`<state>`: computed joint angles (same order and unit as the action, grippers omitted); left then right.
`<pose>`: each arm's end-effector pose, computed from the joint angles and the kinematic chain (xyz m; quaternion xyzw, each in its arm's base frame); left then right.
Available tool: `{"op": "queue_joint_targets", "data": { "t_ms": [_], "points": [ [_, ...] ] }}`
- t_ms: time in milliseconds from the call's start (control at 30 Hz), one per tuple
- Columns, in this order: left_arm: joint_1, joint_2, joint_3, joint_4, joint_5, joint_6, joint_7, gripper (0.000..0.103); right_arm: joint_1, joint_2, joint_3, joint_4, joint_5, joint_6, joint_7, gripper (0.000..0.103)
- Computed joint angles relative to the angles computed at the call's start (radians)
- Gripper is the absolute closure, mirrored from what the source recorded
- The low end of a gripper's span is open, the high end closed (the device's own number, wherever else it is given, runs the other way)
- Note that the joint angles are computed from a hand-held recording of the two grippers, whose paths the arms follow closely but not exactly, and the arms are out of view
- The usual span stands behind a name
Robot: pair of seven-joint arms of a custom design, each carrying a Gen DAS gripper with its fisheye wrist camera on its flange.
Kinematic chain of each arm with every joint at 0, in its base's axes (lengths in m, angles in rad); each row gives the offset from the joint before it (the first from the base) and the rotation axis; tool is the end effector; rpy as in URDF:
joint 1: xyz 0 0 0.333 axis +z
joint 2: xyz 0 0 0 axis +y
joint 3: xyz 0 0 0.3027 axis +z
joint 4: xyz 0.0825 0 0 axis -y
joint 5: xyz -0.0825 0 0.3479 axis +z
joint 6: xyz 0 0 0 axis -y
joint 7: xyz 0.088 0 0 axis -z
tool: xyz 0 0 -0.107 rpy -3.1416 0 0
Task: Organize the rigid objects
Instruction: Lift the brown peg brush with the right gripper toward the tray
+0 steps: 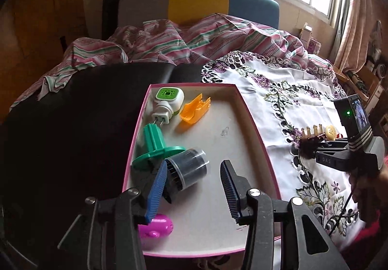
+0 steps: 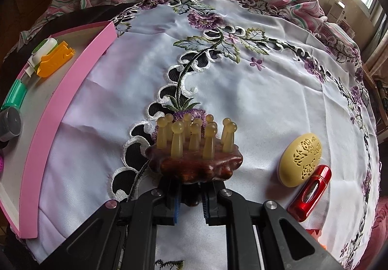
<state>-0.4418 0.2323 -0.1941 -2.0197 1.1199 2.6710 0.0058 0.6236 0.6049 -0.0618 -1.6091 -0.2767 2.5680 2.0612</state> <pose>0.4580 -0.3652 0.3821 -0.6659 0.6492 -0.2753 0.2436 0.5753 0.3757 0.3226 -0.7862 0.5828 -0.1511 0.1396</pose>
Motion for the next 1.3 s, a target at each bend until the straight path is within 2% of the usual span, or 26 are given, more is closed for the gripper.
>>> {"op": "queue_joint_targets", "data": {
  "t_ms": [467, 933, 1300],
  "points": [
    [0.019, -0.057, -0.015, -0.074, 0.035, -0.033, -0.069, 0.053, 0.011, -0.003, -0.010, -0.010, -0.015, 0.011, 0.016, 0.090],
    [0.037, -0.080, -0.029, -0.115, 0.043, -0.056, -0.107, 0.053, 0.001, -0.016, 0.004, -0.023, 0.002, 0.024, 0.015, 0.091],
    [0.049, -0.110, -0.038, -0.150, 0.059, -0.071, -0.150, 0.053, 0.006, -0.046, -0.015, -0.064, -0.006, 0.106, 0.055, 0.091]
  ]
}}
